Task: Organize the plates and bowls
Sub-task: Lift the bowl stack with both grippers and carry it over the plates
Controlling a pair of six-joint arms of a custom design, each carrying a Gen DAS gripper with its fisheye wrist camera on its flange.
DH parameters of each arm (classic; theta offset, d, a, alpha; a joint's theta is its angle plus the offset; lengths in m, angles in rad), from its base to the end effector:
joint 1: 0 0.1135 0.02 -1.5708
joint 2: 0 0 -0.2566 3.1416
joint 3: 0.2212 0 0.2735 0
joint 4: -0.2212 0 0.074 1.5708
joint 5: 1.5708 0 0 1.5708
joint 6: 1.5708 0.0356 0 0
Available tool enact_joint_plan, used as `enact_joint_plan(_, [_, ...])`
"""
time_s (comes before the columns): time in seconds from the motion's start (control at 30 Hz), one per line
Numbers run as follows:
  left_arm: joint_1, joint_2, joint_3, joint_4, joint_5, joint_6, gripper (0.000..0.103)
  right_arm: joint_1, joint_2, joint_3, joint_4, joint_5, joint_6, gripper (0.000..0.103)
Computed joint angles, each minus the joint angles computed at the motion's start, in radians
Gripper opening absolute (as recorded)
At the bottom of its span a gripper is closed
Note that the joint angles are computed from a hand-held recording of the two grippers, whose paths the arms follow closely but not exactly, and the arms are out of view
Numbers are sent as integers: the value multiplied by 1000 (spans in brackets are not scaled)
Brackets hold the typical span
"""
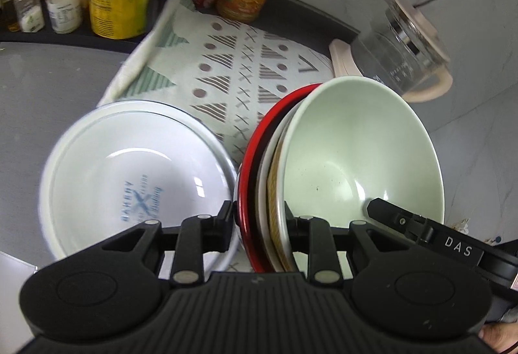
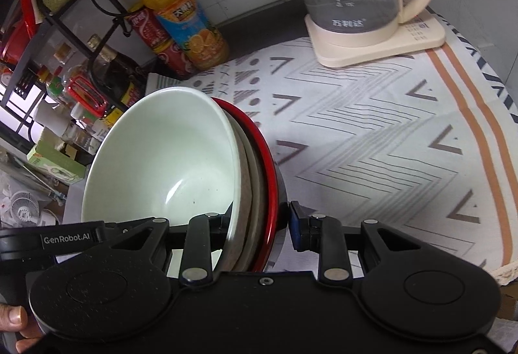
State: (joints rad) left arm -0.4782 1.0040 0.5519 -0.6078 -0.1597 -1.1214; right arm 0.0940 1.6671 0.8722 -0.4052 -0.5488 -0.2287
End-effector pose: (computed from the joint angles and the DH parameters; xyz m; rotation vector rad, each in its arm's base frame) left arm 0.1818 -0.0879 0.1722 -0.8909 2.4987 -0.3489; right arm 0.3091 0.0478 0.1232 -0.5642 2.5950 0.7114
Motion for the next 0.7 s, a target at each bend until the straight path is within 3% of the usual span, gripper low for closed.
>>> enact_joint_plan(0.4, [195, -332, -121, -196, 92, 135, 26, 199, -110, -101, 85, 64, 186, 29])
enact_joint_plan(0.7, [389, -482, -178, -297, 193, 289, 26, 323, -137, -132, 116, 117, 286, 29])
